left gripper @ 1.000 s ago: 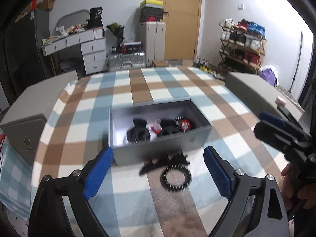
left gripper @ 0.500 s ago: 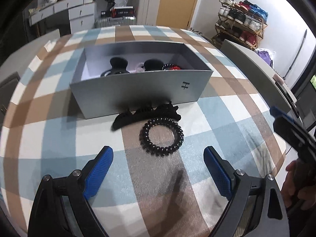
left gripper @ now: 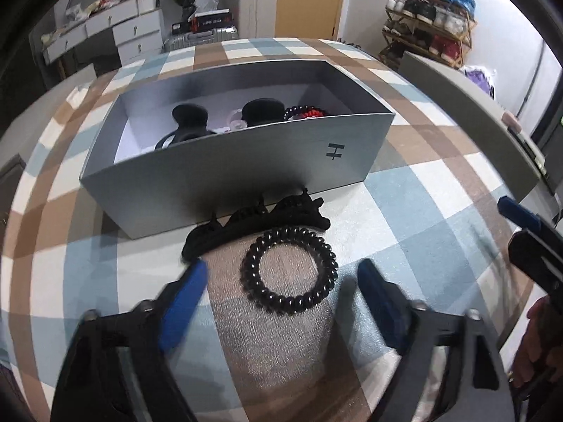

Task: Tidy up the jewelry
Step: 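Grasp the second black coil bracelet with the left gripper and lift, then grasp the black comb hair clip with the right gripper while the left holds the bracelet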

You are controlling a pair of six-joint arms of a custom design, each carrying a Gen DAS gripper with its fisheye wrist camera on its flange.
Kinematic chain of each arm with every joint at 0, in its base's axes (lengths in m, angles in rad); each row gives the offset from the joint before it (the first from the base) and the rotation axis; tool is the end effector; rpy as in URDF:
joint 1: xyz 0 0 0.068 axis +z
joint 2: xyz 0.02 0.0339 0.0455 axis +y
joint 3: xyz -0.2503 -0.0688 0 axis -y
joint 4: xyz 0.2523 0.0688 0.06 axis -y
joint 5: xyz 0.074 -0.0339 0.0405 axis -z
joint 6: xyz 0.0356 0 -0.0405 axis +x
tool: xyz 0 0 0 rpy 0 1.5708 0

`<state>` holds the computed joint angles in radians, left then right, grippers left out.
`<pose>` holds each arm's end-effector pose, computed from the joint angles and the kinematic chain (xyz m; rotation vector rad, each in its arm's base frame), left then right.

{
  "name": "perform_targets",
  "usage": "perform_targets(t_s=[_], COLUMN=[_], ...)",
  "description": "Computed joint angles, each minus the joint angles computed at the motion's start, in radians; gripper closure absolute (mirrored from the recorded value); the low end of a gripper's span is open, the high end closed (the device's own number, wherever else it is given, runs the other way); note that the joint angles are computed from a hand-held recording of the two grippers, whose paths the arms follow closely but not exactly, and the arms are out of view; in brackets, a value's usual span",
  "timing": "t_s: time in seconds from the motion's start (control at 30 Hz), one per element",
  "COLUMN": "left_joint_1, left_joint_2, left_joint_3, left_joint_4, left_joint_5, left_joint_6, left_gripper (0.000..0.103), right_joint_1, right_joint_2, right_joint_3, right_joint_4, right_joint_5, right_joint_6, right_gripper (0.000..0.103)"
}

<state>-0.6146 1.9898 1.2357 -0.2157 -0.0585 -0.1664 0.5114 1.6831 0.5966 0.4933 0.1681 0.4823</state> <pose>0.3352 -0.2340 0.1228 0.5451 2.4958 -0.2322 0.2724 0.1461 0.1059 0.0659 2.1798 0.3909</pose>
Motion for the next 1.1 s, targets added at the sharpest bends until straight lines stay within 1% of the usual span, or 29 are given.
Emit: perform_targets(t_s=[0.03, 0.07, 0.1, 0.23, 0.3, 0.37, 0.63, 0.93, 1.1], left_joint_1=[-0.004, -0.006, -0.004, 0.000, 0.006, 0.010, 0.022, 0.096, 0.154], left_joint_2=[0.001, 0.002, 0.003, -0.005, -0.008, -0.015, -0.096, -0.201, -0.253], left_joint_3=[0.002, 0.008, 0.014, 0.010, 0.008, 0.006, -0.066, -0.176, -0.248], left_joint_4=[-0.004, -0.011, -0.018, -0.023, -0.028, -0.034, 0.001, 0.070, 0.118], left_joint_5=[-0.016, -0.022, -0.009, 0.015, 0.026, 0.030, 0.038, 0.050, 0.057], left_joint_6=[0.015, 0.031, 0.041, 0.058, 0.051, 0.041, 0.030, -0.007, -0.026], left_gripper=[0.043, 0.046, 0.057, 0.069, 0.072, 0.072, 0.072, 0.072, 0.072], right_joint_1=[-0.003, -0.005, -0.008, -0.007, -0.005, -0.001, 0.005, 0.024, 0.036], right_joint_2=[0.000, -0.001, 0.000, -0.007, -0.013, -0.018, -0.029, 0.022, 0.087], right_joint_3=[-0.003, -0.007, -0.008, -0.016, -0.023, -0.023, -0.015, 0.059, 0.146], right_joint_4=[0.004, 0.007, 0.009, 0.011, 0.019, 0.014, -0.011, -0.085, -0.135], right_joint_5=[-0.002, -0.004, -0.006, -0.006, -0.002, 0.005, 0.013, 0.003, -0.039], right_joint_6=[0.002, 0.005, 0.007, 0.010, 0.006, 0.000, 0.000, 0.006, 0.030], right_gripper=[0.000, 0.000, 0.000, 0.000, 0.000, 0.000, 0.000, 0.000, 0.000])
